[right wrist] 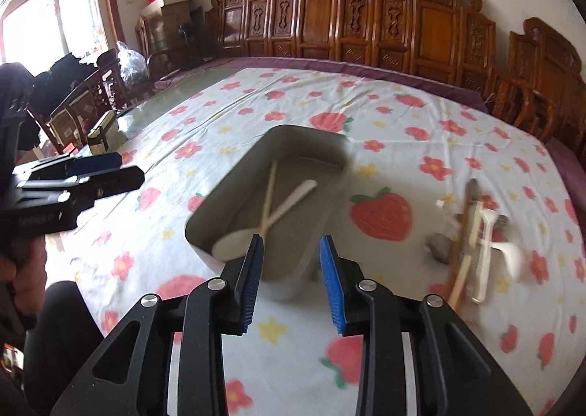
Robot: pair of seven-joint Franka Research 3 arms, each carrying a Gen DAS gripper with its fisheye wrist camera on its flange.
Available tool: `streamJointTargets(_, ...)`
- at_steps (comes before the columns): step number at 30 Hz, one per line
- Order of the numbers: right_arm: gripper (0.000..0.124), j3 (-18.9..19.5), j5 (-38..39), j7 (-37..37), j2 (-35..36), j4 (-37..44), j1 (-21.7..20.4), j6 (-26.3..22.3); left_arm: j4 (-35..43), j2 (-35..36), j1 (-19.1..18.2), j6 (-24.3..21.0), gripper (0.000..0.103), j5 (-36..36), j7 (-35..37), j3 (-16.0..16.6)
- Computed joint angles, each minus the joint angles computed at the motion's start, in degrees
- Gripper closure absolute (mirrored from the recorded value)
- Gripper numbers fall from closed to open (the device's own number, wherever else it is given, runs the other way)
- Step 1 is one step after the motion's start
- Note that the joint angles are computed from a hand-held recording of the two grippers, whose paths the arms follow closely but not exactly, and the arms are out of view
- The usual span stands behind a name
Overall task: Organize utensils
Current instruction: 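Lower the wooden chopstick into the metal tray and open the right gripper, then grasp the white plastic fork handle in the pile with the right gripper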
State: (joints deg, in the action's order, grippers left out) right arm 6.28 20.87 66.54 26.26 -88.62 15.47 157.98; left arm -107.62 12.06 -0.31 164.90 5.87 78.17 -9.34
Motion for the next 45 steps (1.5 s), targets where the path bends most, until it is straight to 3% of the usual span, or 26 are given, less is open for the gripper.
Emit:
streamJointTargets(5,0.089,-0.96,2.15,-1.92,-5.95,-9.17,-2.72,3.38,-1.57,-0.90,-0.80,2.89,0.014,1.12,-1.14,0.00)
streamJointTargets(12,0.089,-3.59,1.65,-0.80,-8.85,-15.10,-5.43,5.06,-3.48,-1.94,-2.35,5.19,0.014,4.12,-2.35,-0.23)
streamJointTargets(18,0.089,-3.26,3.67,-1.38,-7.01,-14.20,-7.89,4.22,-4.14,-2.13,-4.69,6.06,0.013,7.29,-4.08,-0.20)
streamJointTargets(27,0.089,-3.45,2.37,0.40,1.10,-3.46,-9.08,-1.65,-1.96,0.12,-7.51,4.66,0.014,8.92,-5.67,-1.47)
streamJointTargets(36,0.100,-4.88,-1.85,7.08,13.98,16.68,-8.92,-12.33,4.63,4.86,-9.57,0.83,0.014,9.27,-6.17,-2.08)
streamJointTargets(45,0.104,-4.96,-4.91,10.24,23.37,31.64,-9.15,-19.58,7.45,6.89,-10.77,-2.13,0.014,10.30,-6.66,-1.66)
